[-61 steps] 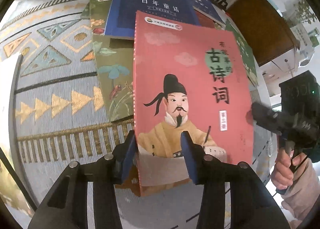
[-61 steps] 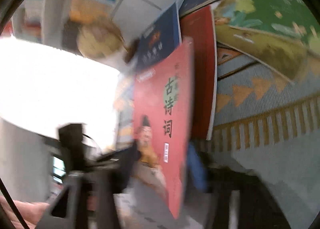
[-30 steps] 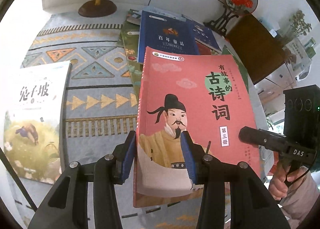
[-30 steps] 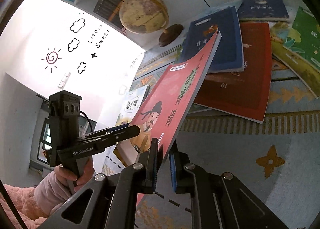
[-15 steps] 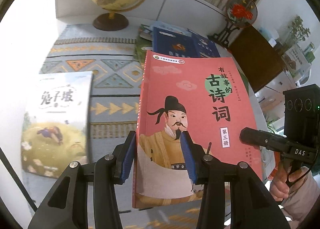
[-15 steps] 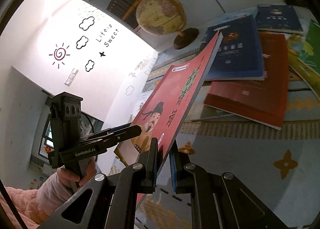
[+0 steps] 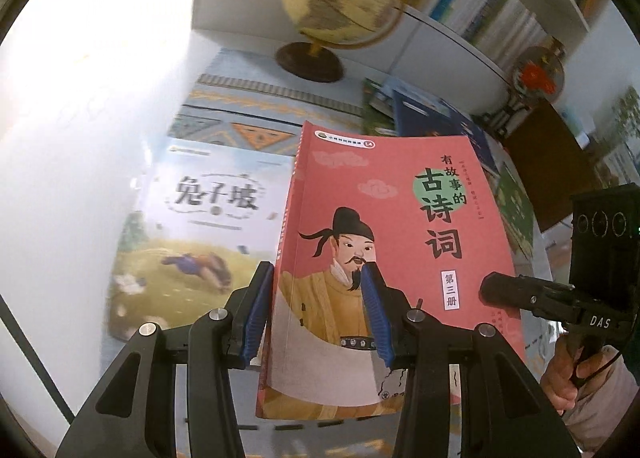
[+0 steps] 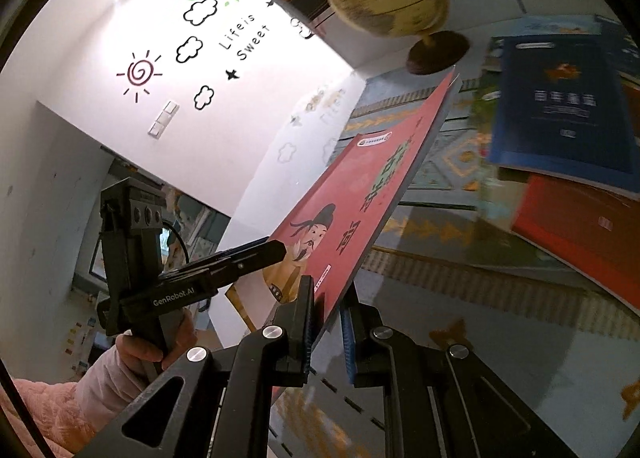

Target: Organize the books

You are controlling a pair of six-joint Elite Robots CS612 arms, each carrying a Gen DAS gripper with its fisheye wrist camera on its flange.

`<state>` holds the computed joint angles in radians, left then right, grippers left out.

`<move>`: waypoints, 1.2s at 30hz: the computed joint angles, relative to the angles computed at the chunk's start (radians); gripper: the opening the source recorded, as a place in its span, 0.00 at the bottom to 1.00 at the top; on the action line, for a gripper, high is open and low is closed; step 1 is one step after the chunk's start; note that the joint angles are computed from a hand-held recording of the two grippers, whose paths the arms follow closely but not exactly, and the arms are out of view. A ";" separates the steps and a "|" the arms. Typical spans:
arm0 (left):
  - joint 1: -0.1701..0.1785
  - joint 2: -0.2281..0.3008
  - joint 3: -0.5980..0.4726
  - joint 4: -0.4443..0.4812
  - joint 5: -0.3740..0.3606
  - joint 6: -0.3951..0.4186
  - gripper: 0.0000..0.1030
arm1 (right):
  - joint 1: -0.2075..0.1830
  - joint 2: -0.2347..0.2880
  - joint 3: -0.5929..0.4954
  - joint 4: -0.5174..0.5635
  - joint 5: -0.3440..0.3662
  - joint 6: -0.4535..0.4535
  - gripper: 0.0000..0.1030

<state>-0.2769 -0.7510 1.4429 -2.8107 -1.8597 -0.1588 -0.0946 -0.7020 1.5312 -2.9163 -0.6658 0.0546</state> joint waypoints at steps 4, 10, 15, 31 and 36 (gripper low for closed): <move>0.016 0.011 -0.015 0.000 0.015 -0.022 0.39 | 0.018 0.020 -0.046 0.060 0.005 -0.030 0.12; 0.037 0.033 -0.042 0.018 0.035 -0.056 0.39 | 0.044 0.053 -0.118 0.124 0.008 -0.055 0.13; 0.048 0.060 -0.069 0.055 0.050 -0.092 0.39 | 0.060 0.081 -0.162 0.144 0.004 -0.037 0.13; 0.091 0.112 -0.129 0.160 0.074 -0.136 0.41 | 0.115 0.155 -0.298 0.363 -0.087 -0.066 0.13; 0.091 0.114 -0.123 0.170 0.098 -0.143 0.41 | 0.123 0.165 -0.317 0.427 -0.103 -0.093 0.13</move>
